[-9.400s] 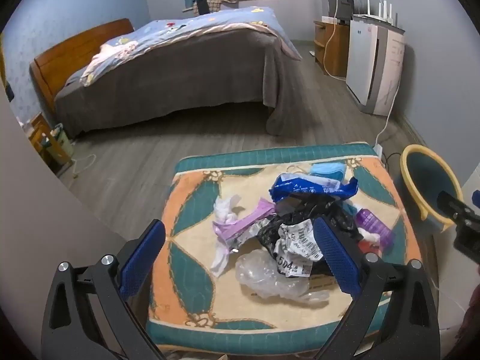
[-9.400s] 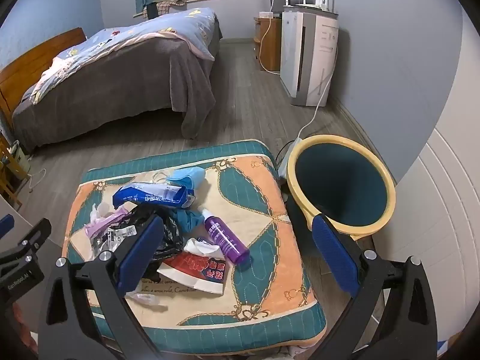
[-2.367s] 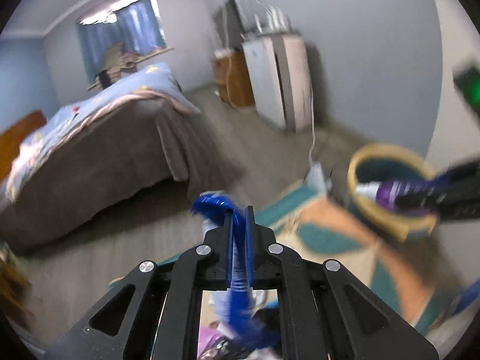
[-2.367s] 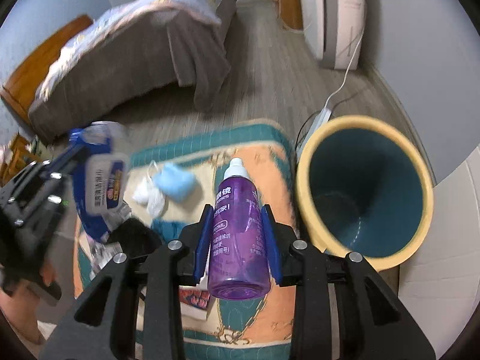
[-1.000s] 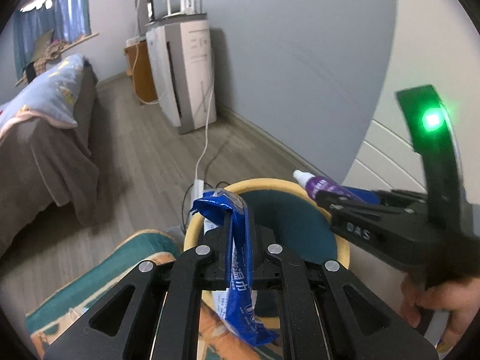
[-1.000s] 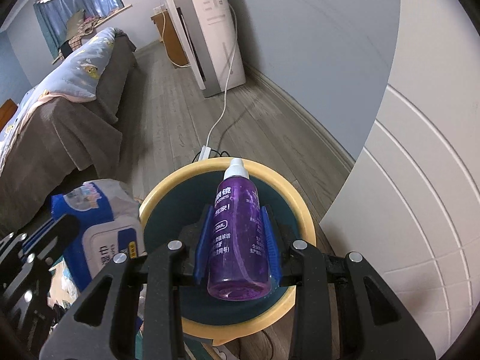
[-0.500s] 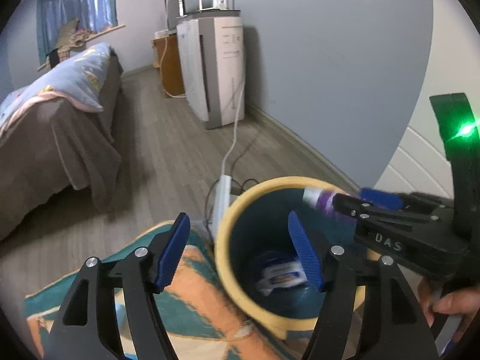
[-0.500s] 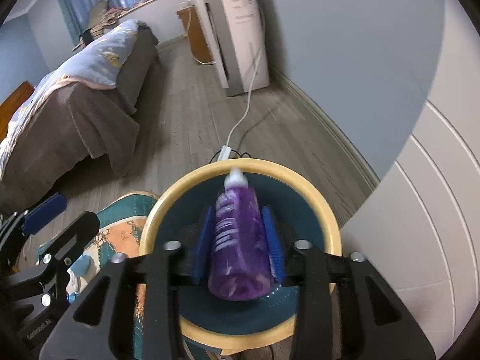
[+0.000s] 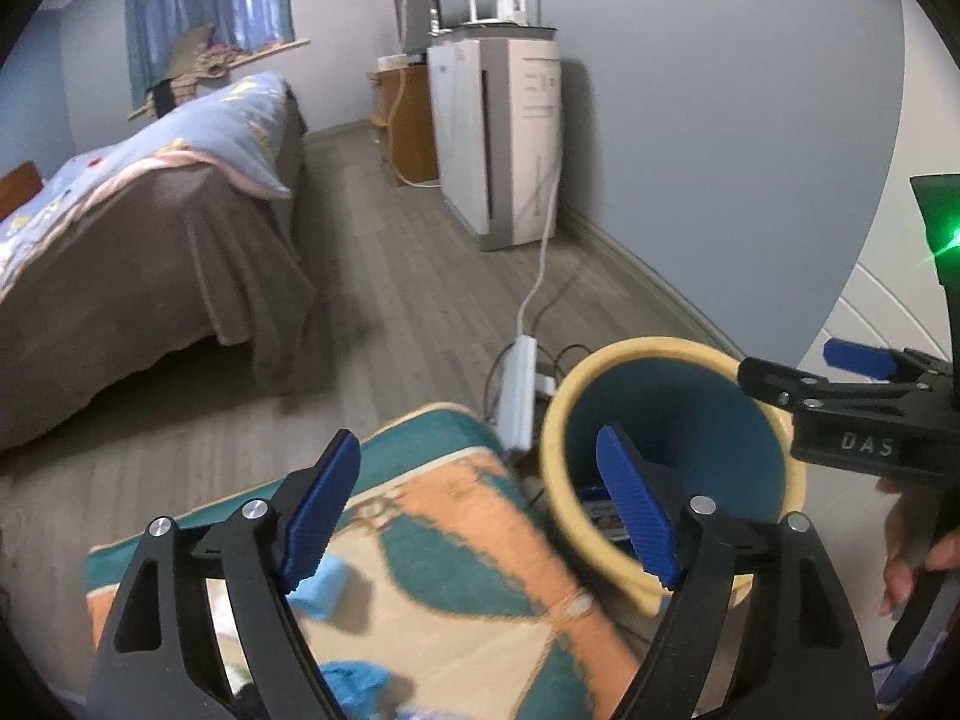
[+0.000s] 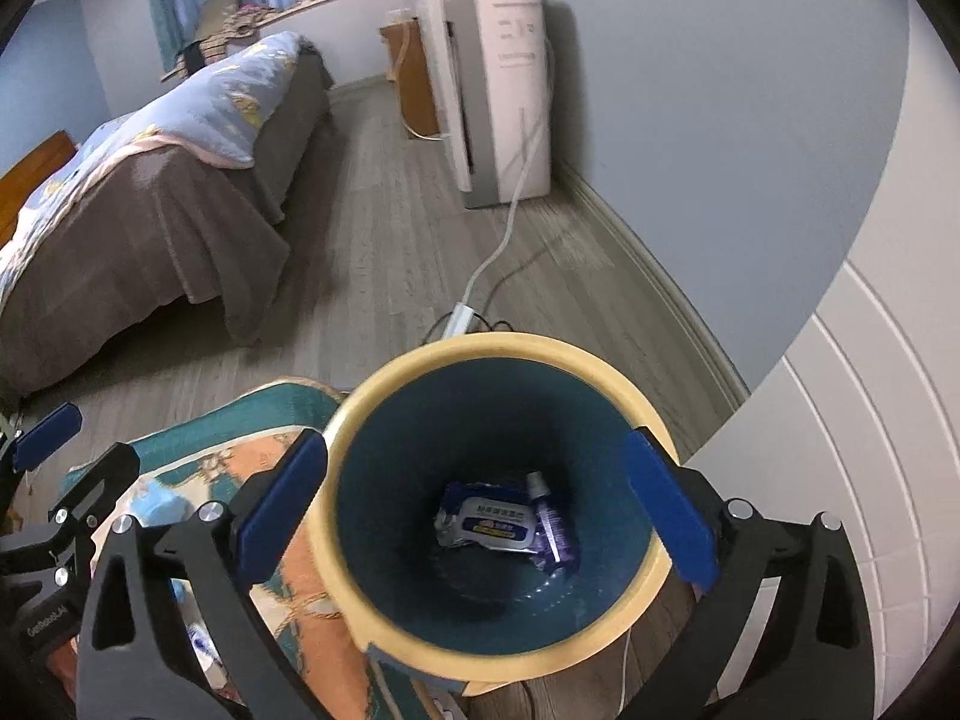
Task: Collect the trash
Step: 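Move both tools back above the cushion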
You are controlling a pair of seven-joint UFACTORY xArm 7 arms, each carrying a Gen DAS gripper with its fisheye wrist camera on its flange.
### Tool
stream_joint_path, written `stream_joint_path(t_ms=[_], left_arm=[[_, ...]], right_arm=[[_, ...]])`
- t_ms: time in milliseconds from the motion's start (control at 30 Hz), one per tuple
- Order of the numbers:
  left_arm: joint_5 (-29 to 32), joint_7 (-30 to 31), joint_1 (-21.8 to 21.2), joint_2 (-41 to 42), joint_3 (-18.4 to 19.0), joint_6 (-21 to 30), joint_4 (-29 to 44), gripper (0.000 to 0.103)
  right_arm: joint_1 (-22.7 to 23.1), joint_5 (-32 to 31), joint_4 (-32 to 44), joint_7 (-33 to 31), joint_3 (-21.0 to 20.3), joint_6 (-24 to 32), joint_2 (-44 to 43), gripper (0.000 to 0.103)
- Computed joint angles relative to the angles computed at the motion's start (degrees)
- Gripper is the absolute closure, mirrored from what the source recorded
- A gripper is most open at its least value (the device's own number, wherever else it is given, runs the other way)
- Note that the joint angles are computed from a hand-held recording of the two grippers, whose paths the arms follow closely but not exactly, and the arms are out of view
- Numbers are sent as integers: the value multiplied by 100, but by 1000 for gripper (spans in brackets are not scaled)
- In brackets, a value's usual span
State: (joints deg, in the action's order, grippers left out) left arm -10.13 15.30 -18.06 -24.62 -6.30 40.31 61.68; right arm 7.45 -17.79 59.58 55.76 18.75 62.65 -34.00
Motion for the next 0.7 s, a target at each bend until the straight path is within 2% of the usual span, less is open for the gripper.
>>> stream_joint_path(t_ms=[67, 333, 567, 700], left_arm=[[46, 7, 76, -210, 72, 14, -95, 13], [113, 316, 476, -1055, 593, 468, -310, 8], [165, 691, 961, -1599, 1106, 831, -466, 7], [198, 892, 1217, -1834, 1310, 931, -576, 7]], right_arm=[[33, -24, 183, -23, 107, 113, 91, 6], [88, -618, 1125, 94, 761, 790, 497, 6], [362, -1289, 2089, 639, 1447, 1346, 1260, 6], [642, -1563, 2449, 875, 1650, 1586, 1687, 6]])
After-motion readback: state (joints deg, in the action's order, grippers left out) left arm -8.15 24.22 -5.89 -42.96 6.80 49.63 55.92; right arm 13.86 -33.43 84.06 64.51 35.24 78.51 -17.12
